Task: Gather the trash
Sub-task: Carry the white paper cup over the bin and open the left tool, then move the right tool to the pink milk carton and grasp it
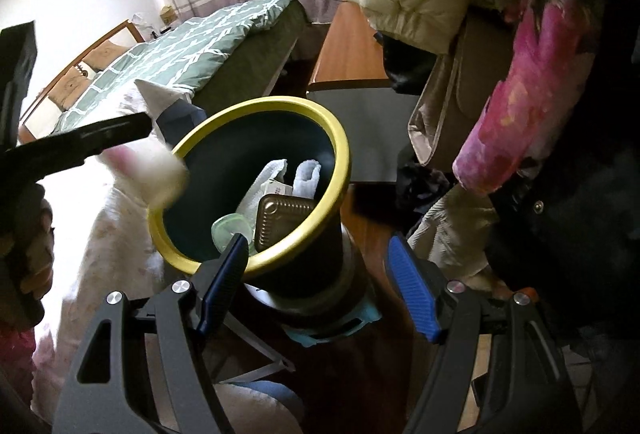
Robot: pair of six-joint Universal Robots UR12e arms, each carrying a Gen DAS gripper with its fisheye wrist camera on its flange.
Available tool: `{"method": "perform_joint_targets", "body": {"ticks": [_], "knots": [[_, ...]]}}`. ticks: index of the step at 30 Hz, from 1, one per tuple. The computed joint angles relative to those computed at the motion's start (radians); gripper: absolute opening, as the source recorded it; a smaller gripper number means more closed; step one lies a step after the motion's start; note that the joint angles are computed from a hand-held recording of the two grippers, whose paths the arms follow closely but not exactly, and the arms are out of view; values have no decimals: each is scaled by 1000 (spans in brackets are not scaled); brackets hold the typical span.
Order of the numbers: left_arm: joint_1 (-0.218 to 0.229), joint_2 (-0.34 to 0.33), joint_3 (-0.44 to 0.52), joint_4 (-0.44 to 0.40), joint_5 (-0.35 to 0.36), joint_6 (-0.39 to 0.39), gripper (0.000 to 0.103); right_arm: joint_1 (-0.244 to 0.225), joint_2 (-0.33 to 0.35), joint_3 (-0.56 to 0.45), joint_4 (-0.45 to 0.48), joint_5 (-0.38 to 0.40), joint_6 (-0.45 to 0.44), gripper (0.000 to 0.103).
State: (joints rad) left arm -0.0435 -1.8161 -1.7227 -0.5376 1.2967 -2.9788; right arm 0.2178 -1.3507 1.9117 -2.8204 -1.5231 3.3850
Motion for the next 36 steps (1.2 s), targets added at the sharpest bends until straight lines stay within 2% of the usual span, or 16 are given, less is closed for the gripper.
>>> {"method": "perform_joint_targets", "body": {"ticks": [1,2,9,13,17,25,31,36], "knots": [[-1,-3,3,3,2,-10,91,0,-1,1,1,0,0,69],[2,-2,2,10,-3,-23,93,0,-2,1,2,1,0,69],[46,60,-51,56,-50,-41,94,7,5,-5,5,13,-4,69],[97,123,-110,83,-78,-65,94,18,11,-15,13,17,-13,69],[150,188,-175,126,-63,-69,95,32,18,-32,25,13,-27,69],[311,346,-332,216,-14,-108,97,83,53,-96,60,28,-85,69],[485,456,-458,234,32,-143,98,140,101,-183,100,78,-156,69],[621,494,-522,242,53,-205,98,205,151,-276,142,114,-234,69]]}}
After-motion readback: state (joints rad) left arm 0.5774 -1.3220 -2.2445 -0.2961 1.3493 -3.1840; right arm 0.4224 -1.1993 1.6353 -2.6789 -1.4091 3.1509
